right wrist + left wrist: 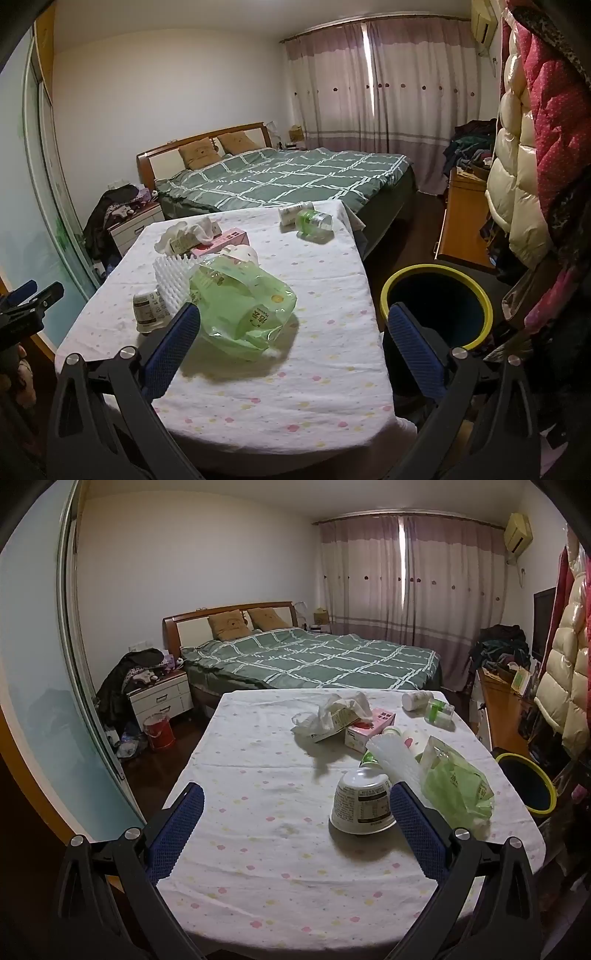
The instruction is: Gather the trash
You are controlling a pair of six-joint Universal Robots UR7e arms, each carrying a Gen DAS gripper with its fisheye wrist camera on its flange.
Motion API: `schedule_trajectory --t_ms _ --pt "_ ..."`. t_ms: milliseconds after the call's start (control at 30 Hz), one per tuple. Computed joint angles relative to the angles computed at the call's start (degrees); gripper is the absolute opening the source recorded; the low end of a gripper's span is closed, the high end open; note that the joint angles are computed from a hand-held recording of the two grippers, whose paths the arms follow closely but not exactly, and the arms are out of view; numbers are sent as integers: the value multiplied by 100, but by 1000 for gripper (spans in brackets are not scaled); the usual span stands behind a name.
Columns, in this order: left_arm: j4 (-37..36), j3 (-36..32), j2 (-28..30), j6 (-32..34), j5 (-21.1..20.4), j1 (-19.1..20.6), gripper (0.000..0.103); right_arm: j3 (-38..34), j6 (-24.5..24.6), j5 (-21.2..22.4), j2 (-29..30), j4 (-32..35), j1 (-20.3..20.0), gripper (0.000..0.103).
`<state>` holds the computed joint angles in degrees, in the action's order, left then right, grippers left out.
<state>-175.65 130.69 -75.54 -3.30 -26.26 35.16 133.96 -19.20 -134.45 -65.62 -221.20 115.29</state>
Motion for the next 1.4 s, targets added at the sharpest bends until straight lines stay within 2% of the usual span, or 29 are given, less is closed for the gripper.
schedule_trajectory --t_ms 67,1067,1367,1400 --pt "206 -6 -113 -134 7 -41 99 -16 -10 26 -41 77 -39 97" --pt "377 -77 -24 -275 -95 -79 99 -26 95 56 -55 207 -70 97" --pt "236 -17 -61 -139 -116 -18 99 2 161 -9 32 151 -10 97" --pt "234 -16 -53 -143 -118 -18 99 -22 73 127 -55 205 -158 97"
